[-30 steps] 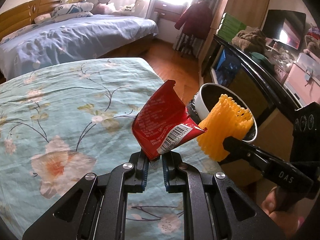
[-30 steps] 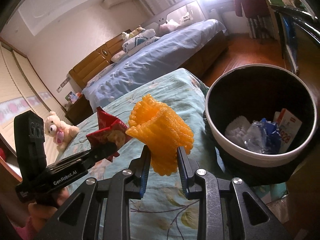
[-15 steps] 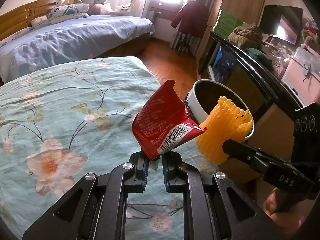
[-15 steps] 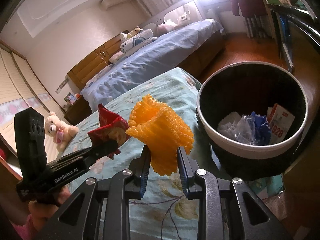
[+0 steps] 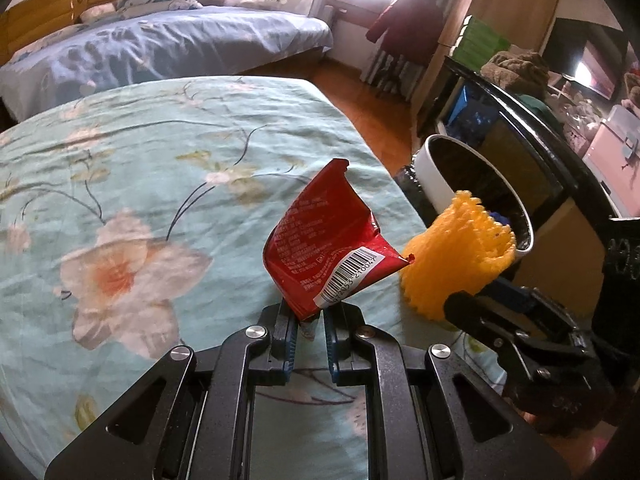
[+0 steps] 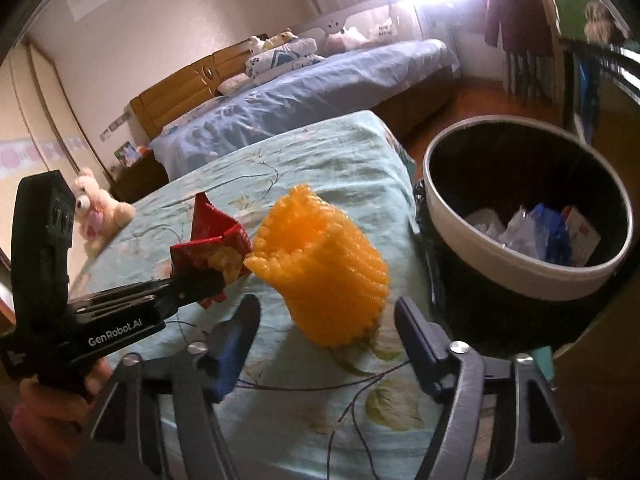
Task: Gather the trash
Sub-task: 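Lift and carry the red bag and orange cup toward the bin with both tools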
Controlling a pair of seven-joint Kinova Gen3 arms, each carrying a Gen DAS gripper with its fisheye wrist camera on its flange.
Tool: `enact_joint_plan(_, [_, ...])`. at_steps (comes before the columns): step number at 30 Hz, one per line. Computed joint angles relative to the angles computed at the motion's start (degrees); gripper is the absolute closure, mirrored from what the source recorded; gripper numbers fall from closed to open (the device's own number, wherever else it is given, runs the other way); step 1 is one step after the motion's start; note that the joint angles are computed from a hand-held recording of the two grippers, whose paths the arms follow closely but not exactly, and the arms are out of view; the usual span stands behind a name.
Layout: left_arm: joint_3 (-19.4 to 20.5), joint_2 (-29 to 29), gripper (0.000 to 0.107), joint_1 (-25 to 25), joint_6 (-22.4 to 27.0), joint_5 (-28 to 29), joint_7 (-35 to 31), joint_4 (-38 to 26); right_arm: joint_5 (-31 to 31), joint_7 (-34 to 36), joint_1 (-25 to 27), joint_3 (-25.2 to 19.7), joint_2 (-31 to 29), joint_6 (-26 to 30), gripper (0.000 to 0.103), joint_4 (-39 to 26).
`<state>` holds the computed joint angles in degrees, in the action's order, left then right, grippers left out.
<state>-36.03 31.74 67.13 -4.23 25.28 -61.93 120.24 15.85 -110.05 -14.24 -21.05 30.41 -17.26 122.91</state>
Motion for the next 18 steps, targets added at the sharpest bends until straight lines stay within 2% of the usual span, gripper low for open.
enact_joint_plan(5, [0.86, -0.2, 0.097, -0.24, -1.53, 1.25, -0.46, 1.13, -6.86, 5.13, -9.19, 8.14, -0.99, -0.44, 0.031, 0.22])
enact_joint_plan(8, [1.03, -0.29, 0.097, -0.14, -1.94, 2.69, -1.53, 1.41, -10.33, 7.6, -12.05, 10.4, -0.88, -0.79, 0.032, -0.01])
enact_joint_plan(10, [0.78, -0.25, 0.097, 0.16, -1.83, 3.62, -2.39, 1.34, -11.98, 8.92, -13.28, 11.3, -0.71, 0.13, 0.044, -0.6])
enact_joint_plan(11, [0.54, -0.22, 0.097, 0.49, -1.81, 4.08, -2.75, 1.39, -13.19, 9.77, -14.45, 12.29, -0.67, 0.83, 0.059, -0.94])
enact_joint_plan(12, [0.4, -0.23, 0.097, 0.72, -1.8, 4.47, -3.08, 1.42, -14.01, 10.36, -14.99, 12.71, -0.68, 1.22, 0.065, -1.06])
enact_joint_plan(15, [-0.43, -0.02, 0.097, 1.48, -1.4, 5.29, -3.88, 1.14, -15.14, 11.42, -15.0, 12.37, -1.11, 0.71, 0.07, -0.59])
enact_joint_plan(18, [-2.47, 0.25, 0.097, 3.43, -0.68, 5.83, -4.1, 0.89, -14.66, 11.32, -13.24, 10.42, -1.81, 0.07, 0.07, 0.05])
